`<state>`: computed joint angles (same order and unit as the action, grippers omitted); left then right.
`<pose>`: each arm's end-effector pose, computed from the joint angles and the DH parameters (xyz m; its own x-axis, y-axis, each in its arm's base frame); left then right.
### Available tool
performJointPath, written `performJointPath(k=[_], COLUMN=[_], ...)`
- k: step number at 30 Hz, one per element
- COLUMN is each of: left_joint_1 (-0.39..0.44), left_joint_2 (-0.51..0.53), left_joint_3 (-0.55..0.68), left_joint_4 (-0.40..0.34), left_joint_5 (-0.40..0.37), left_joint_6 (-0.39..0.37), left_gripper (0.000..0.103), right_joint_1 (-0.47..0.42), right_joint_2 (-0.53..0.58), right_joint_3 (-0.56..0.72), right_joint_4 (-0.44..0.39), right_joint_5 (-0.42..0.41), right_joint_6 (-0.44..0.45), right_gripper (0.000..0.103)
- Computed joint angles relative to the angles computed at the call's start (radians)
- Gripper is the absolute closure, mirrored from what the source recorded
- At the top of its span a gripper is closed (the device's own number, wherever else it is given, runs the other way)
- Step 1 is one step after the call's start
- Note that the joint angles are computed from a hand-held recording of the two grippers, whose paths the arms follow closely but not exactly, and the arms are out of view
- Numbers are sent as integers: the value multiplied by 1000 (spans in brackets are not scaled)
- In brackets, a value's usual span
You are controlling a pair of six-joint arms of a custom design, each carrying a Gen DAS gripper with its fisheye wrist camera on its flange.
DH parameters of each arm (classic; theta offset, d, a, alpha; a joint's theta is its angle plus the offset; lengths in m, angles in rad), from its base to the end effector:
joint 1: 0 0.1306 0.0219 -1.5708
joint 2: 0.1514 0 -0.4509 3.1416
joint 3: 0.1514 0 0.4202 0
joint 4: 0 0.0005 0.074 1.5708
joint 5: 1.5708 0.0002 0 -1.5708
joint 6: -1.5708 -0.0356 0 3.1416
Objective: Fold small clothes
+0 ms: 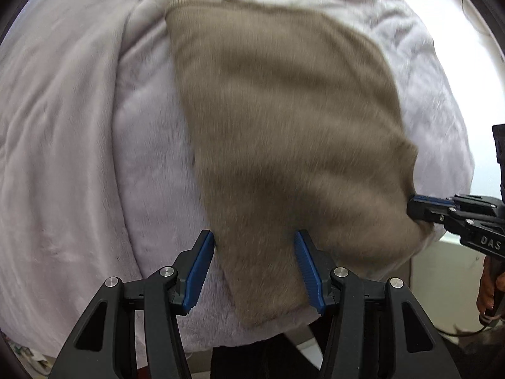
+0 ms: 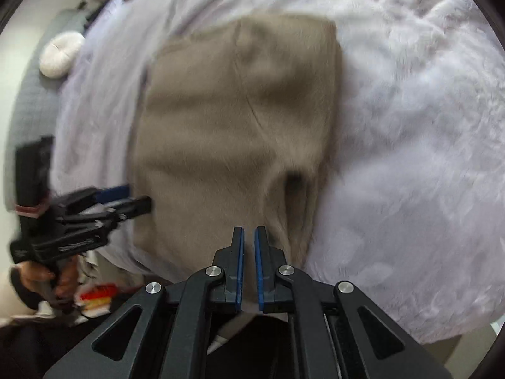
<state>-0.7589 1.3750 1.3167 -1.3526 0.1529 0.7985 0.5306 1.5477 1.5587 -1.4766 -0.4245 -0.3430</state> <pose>0.3141 -0.3061 0.4487 -0.9996 -0.0277 -0.0034 -0.0263 0.9754 -0.2190 0.4334 0.2707 0.4765 -0.9754 -0.2170 0.0389 -0.1809 0.8888 0.4210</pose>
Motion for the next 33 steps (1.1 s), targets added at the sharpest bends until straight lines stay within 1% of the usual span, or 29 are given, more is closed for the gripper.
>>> performJointPath(k=[3,5,7,10,15,20,24,26,30,33], left_joint_1=[-10,-14,-19,-25,-30,-30,-28,-46,-37,-33], left_joint_2=[-5,-11,-15,-17,-28,-58,-77,-83,-83,-80], left_joint_3=[-22,-25,-22,-13,1,0,7,14,43,69], left_joint_4=[4,8,7,-1,-6,-6,-27,-41,-66,-83], left_joint_5=[18,20,10,-5,-34,-56,-83,-92,-105,-119], left_joint_6=[16,38,44,47,54,65,62,84,88,100], left_gripper=[48,48,48,48,48,48,48,48,48,48], right_joint_1=[-10,-23,-33,-20,-11,-2,-11,-12,-16,-12], right_joint_2=[-16,-24,-30,-32,-33,-30,-33,-29,-19,-8], right_joint_3=[-46,-59,-57,-44,-18,2,13,25,52,75], right_joint_4=[10,20,3,-28,-54,-65,-67,-66,-53,-43], right_joint_5=[17,-4,7,51,81,110,119,122,105,107], right_joint_6=[-31,-52,-32,-7,-29,-74,-95,-101,-132,-151], right_gripper=[96,96,96,96,96,95,95,95,95,95])
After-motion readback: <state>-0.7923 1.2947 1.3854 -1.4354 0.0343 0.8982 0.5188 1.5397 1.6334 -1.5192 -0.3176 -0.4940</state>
